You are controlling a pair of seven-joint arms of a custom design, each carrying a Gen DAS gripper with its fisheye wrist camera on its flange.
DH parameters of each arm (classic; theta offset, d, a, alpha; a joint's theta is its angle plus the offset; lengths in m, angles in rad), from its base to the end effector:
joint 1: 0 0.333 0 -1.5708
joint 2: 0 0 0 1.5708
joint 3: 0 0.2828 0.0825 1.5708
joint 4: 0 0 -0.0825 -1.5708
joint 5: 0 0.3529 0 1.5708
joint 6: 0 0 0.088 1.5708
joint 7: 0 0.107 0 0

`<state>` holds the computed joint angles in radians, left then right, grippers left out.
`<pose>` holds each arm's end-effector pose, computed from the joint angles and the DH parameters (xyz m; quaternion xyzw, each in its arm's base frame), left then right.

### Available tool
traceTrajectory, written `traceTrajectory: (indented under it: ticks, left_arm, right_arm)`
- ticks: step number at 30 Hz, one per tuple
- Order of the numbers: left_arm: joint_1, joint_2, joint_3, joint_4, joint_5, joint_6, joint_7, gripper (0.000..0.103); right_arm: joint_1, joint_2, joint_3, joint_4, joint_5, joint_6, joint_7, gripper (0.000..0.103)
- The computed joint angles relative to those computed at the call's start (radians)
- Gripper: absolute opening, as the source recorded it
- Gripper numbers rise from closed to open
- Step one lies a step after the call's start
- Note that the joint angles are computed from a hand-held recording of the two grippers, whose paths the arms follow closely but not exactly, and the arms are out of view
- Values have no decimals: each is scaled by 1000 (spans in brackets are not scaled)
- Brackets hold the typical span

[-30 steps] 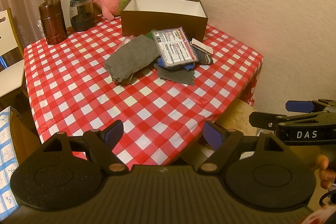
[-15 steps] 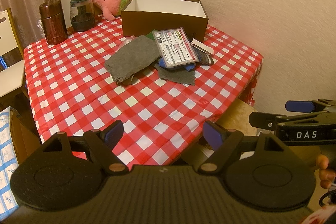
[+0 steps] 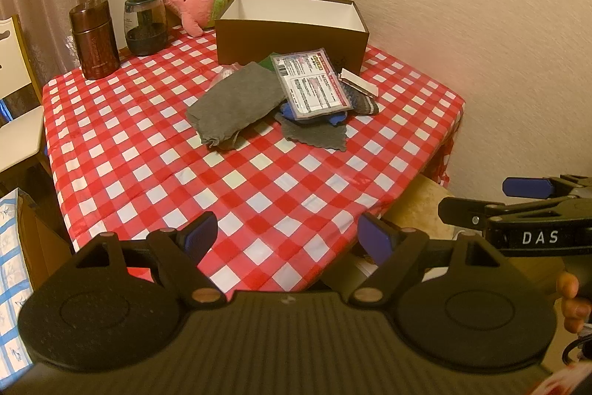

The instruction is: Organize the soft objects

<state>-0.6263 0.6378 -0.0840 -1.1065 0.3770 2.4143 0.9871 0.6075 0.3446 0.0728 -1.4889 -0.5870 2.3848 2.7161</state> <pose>0.5693 -0.4598 0.5035 -0.5594 0.7491 -0.3019 0.1866 0.5261 0.4095 0.5162 -0.6071 0.7115 -0.2024 0.2903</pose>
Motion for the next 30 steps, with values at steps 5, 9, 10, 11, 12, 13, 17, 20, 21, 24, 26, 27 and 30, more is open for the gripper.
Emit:
traceTrajectory:
  ticks: [5, 9, 10, 11, 12, 13, 17, 20, 21, 24, 26, 27, 30]
  left_arm:
    - [0, 0, 1, -1, 1, 1, 0, 82]
    - [5, -8, -1, -13, 2, 10, 14, 82]
    - [8, -13, -1, -18, 1, 9, 18, 82]
    - [13, -21, -2, -31, 1, 17, 24, 82]
    - [16, -24, -3, -36, 1, 21, 27, 82]
    - [22, -28, -3, -43, 0, 27, 36, 82]
    - [44, -38, -4, -68, -5, 41, 62, 82]
    - [57, -54, -5, -102, -11, 59, 73, 82]
    - [60, -57, -3, -111, -9, 66, 74, 82]
    - [68, -52, -3, -109, -15, 62, 78, 82]
    - [78, -43, -8, -99, -29, 62, 90, 82]
    - [81, -33, -9, -87, -34, 59, 97, 82]
    - [78, 0, -1, -42, -39, 50, 109, 82]
  right_arm:
    - [4, 8, -2, 11, -3, -3, 6, 103]
    - [9, 10, -5, 12, -10, -2, 18, 103]
    - [12, 14, -6, 17, -14, -3, 23, 103]
    - [18, 40, -6, 56, -15, -17, 25, 103]
    - [23, 53, -10, 71, -18, -18, 31, 103]
    - [28, 64, -12, 91, -18, -23, 33, 103]
    - [48, 107, -25, 152, -23, -40, 50, 103]
    - [59, 119, -38, 159, -32, -30, 71, 103]
    - [62, 123, -41, 162, -35, -26, 77, 103]
    - [71, 136, -49, 176, -44, -34, 85, 103]
    - [73, 146, -49, 194, -39, -46, 78, 103]
    - [75, 147, -51, 194, -40, -45, 79, 103]
    - [73, 166, -54, 221, -33, -51, 66, 103]
